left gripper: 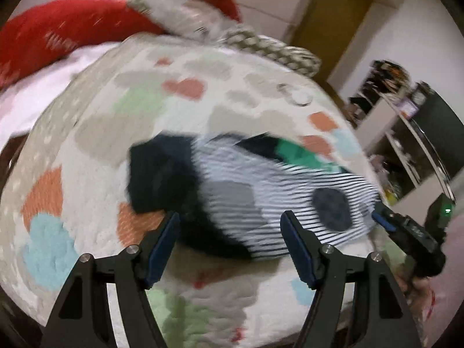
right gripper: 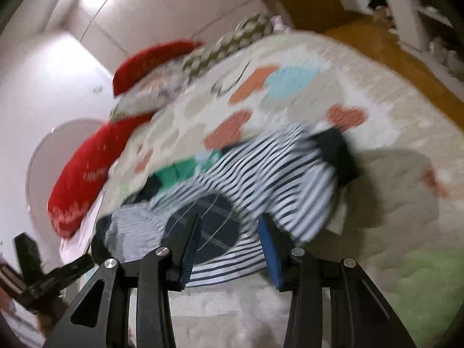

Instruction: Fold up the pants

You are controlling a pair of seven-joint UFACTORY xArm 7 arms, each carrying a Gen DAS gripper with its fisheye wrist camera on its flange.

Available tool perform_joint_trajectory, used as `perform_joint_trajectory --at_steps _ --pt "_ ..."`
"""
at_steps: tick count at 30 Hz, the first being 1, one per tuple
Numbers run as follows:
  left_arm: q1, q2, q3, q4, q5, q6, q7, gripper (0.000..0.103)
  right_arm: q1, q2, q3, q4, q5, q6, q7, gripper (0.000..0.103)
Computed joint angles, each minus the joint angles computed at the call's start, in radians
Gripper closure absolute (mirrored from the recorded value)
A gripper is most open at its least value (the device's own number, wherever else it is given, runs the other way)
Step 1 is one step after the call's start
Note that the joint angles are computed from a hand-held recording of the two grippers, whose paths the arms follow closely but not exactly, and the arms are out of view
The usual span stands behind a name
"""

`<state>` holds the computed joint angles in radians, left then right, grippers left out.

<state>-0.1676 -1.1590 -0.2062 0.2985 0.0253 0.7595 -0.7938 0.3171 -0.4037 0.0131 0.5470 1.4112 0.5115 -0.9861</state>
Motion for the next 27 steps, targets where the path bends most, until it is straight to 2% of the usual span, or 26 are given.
perform_joint_trajectory --at_steps 2,5,8,11,15,19,21,24,25,26,27 --pt "-0.007 0.116 -0.007 0.076 0.015 -0.04 0.041 0.03 -0.017 -0.037 -0.015 -0.021 0.022 -0.026 -0.011 0.059" --pt "-0.046 0.351 0.017 0.204 0.003 -0.12 0.125 0.03 -0.043 -0.053 -0.021 -0.038 -0.021 -0.068 0.034 0.053" --pt "-0.126 0.612 0.077 0.36 -0.065 -0.195 0.254 0.03 -0.04 -0.038 -0.045 -0.042 -0.029 -0.056 0.037 0.053" --pt "-0.177 0.863 0.106 0.551 -0.151 -0.209 0.377 0.03 -0.042 -0.012 -0.056 -0.035 -0.019 -0.037 0.017 0.053" --pt "-0.191 1.135 0.09 0.804 -0.254 -0.139 0.534 0.03 -0.049 0.021 -0.044 -0.019 -0.013 -0.032 -0.005 0.053" --pt "-0.174 1.346 0.043 1.013 -0.273 -0.059 0.603 0.03 -0.056 0.051 -0.038 0.002 -0.007 -0.01 -0.022 0.053" --pt "-0.17 1.424 0.025 1.096 -0.275 -0.003 0.646 0.03 -0.058 0.064 -0.029 0.011 -0.003 -0.009 -0.034 0.053" --pt "-0.171 1.477 0.009 1.15 -0.281 0.034 0.676 0.03 -0.057 0.083 -0.011 0.024 0.008 -0.029 -0.051 0.053" --pt "-0.176 1.479 0.007 1.15 -0.279 0.026 0.679 0.033 -0.056 0.089 -0.006 0.029 0.016 -0.039 -0.059 0.053" --pt "-0.176 1.47 0.004 1.139 -0.285 0.01 0.688 0.066 -0.053 0.098 0.001 0.037 0.025 -0.052 -0.067 0.053" --pt "-0.173 1.461 0.003 1.134 -0.292 0.014 0.693 0.082 -0.05 0.105 0.005 0.044 0.039 -0.059 -0.084 0.056"
